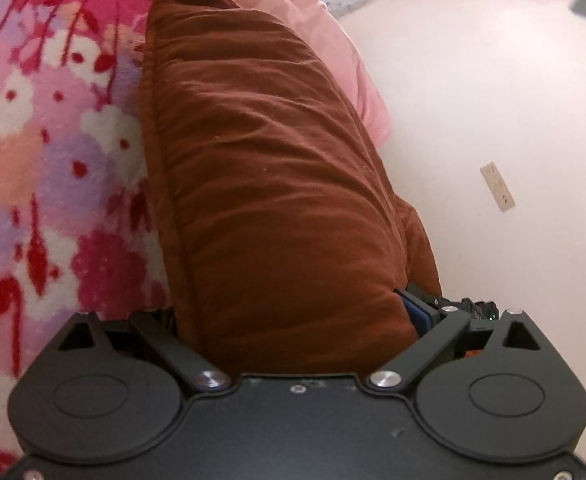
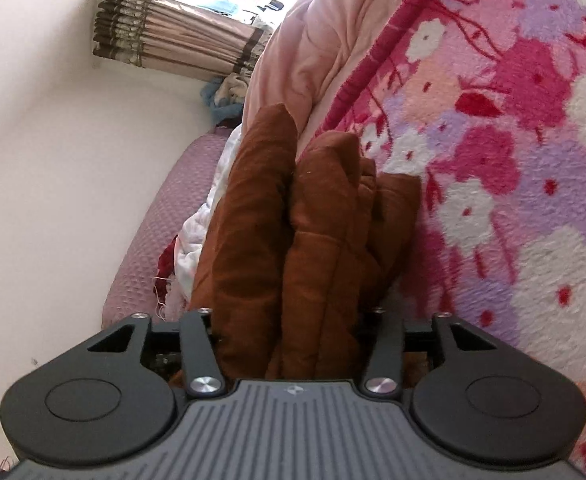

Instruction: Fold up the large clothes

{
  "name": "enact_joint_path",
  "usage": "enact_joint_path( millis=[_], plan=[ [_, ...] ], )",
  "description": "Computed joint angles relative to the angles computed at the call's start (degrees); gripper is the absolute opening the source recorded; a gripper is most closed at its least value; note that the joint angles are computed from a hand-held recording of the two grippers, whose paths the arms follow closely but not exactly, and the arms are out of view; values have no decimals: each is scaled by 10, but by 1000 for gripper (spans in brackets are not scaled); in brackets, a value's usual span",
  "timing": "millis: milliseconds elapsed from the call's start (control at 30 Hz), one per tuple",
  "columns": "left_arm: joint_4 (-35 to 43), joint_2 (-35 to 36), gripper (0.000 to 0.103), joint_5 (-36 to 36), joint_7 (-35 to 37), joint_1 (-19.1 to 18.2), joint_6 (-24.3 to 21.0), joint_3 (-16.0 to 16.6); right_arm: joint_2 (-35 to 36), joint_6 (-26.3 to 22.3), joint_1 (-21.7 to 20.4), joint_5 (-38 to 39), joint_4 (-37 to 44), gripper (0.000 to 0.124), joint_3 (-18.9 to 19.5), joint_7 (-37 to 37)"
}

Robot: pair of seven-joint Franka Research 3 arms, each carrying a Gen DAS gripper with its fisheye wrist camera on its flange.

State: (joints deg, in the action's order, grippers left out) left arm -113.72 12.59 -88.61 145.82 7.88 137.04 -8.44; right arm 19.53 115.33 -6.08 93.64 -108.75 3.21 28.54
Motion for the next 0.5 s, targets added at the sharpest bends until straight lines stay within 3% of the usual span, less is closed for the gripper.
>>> enact_joint_path(
  millis=[167,233,400,500],
  plan=[
    [21,5,99,48,-59,7,-10,7,10,-23,-10,7,-1,62,0,1],
    [0,-26,98,62,-72,14,1,11,-8,-8,-6,-8,-9,73,-3,17],
    [-115,-170,97,51,-37,-21,146,21,-107,109,21,-12,-77,75,-21,-6],
    [-176,-251,97,13,22,-70,307,-2,-198,256,62,18,-140,70,-24,-86]
  ],
)
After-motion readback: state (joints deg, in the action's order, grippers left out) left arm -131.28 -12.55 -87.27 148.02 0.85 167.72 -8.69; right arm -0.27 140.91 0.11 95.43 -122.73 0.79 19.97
